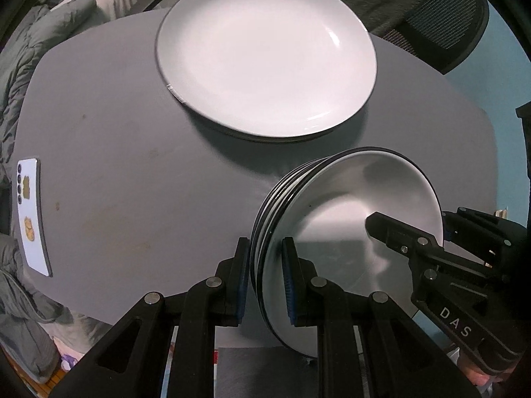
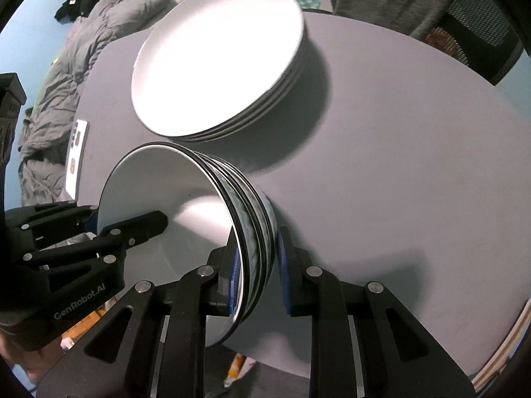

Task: Organize plates and bowls

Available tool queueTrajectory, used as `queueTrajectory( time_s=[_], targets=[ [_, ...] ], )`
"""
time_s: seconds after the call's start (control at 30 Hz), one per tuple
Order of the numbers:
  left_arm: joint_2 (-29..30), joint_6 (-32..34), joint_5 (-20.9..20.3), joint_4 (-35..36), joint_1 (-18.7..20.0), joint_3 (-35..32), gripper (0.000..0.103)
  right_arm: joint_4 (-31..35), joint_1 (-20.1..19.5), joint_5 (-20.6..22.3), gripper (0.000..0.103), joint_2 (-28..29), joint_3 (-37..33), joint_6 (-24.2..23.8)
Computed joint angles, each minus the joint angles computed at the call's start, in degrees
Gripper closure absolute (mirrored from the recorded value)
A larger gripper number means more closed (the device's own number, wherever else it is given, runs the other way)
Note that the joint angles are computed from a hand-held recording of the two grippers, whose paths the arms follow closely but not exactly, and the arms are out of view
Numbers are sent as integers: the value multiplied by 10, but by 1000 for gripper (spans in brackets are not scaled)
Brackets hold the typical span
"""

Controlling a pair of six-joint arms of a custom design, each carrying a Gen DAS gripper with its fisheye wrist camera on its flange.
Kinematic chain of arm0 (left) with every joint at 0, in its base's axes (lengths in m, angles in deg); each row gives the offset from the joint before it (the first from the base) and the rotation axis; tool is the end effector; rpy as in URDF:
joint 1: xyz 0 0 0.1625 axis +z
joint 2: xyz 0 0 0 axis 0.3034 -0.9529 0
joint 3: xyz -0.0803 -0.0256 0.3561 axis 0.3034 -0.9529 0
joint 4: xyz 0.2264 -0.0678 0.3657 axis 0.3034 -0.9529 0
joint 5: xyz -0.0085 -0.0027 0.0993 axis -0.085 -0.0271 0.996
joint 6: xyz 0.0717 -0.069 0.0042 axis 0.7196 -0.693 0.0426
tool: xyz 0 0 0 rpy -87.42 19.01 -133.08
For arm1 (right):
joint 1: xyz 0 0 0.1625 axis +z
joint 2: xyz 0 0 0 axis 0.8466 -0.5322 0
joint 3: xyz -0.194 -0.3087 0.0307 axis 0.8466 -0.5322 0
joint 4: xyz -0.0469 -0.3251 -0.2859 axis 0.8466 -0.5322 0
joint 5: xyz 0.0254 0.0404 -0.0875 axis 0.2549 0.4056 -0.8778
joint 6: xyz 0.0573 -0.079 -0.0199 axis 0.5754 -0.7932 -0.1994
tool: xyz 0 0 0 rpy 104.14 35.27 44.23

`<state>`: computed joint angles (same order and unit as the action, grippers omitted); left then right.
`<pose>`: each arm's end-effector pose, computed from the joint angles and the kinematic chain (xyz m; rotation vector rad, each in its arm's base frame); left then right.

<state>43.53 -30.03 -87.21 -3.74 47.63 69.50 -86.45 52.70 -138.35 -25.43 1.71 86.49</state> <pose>-0.1557 -0.7813 0.2805 0.3483 2.4566 0.2645 0.3650 -0.7081 0.1010 -0.0394 -2.7031 0.0307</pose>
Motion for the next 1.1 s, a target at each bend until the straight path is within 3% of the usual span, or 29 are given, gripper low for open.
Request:
queueTrajectory(
  time_s=[0.33,0.57,0.67,0.77,0.93,1.03,1.1],
  targets=[
    [-12,52,-20,-30,5,22,84,-10,1,3,82,-9,16,14],
    [-1,57,-45,-27,15,2,73,-29,1,14,81,-20,35,20],
    [12,52,-61,-17,22,-21,63,-27,2,19,75,-19,36,22],
    [21,52,-77,-10,30,-42,59,-25,1,23,67,-15,32,23],
    [40,51,-108,4,40,-78,59,-29,1,21,63,-6,24,24],
    [42,53,-124,10,43,-88,75,-30,3,15,66,-8,26,28],
    [19,63,-97,-4,34,-49,79,-30,4,10,71,-11,28,34]
  ],
)
